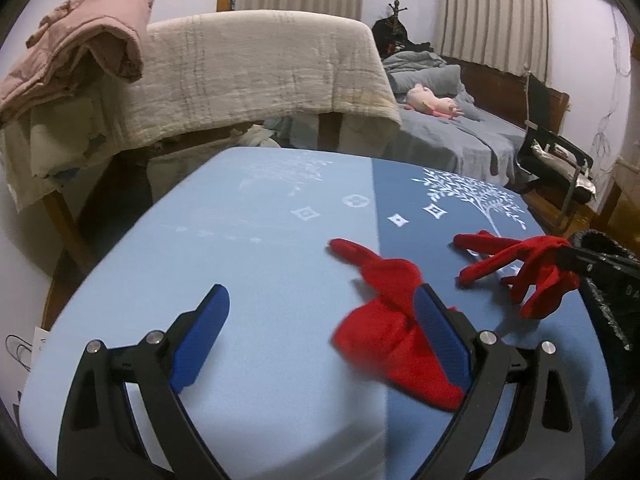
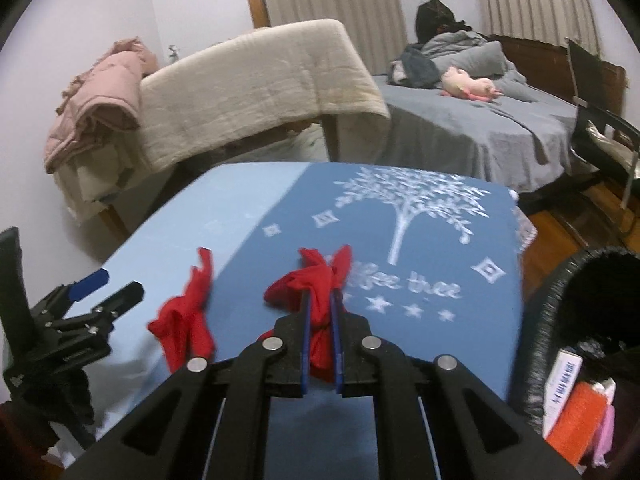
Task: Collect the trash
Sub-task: 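Grasp the second red glove with the left gripper while the right gripper holds its glove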
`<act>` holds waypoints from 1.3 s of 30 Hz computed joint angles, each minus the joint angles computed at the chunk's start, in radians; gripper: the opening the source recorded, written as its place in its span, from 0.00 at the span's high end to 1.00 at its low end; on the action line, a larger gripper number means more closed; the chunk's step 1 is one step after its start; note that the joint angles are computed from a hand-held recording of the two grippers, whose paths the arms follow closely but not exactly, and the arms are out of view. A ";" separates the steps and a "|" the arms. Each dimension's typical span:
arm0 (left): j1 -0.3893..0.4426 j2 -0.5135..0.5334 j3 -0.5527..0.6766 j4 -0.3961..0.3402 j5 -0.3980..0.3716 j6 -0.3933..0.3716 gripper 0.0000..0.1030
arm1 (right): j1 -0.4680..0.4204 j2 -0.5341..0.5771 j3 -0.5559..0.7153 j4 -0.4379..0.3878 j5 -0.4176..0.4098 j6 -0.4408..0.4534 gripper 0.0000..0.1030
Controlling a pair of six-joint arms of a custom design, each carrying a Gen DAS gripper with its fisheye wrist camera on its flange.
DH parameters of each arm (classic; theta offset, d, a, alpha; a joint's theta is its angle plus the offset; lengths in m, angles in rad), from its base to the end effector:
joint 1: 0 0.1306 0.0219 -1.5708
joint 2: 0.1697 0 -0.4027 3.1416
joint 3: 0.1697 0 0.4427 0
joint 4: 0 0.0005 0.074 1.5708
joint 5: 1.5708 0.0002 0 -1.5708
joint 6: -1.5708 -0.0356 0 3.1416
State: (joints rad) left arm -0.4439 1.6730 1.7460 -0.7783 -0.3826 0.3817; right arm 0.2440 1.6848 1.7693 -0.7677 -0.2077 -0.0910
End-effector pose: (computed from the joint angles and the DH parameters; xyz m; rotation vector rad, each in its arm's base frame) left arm 0.5951 -0.2689 0.4813 -0.1287 2.2124 -0.0175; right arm 0.6388 0.1661 0.4857 -0.2852 2.2514 0.4126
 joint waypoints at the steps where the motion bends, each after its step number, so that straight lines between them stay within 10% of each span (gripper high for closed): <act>1: -0.003 0.009 0.010 -0.007 0.005 -0.001 0.12 | -0.004 -0.001 -0.004 -0.002 0.004 -0.001 0.92; 15: -0.012 0.133 0.166 -0.139 0.083 0.014 0.13 | -0.015 -0.016 -0.051 0.007 0.027 -0.007 0.62; 29: -0.003 0.192 0.242 -0.229 0.172 0.008 0.77 | -0.023 -0.031 -0.077 0.027 0.038 -0.027 0.38; 39: -0.005 0.166 0.208 -0.184 0.150 0.017 0.85 | -0.011 -0.001 -0.049 0.004 0.041 -0.005 0.27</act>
State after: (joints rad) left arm -0.4489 1.8388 1.9542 -0.9624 -0.2322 0.3982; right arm 0.2330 1.6834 1.7207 -0.7632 -0.1666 -0.0961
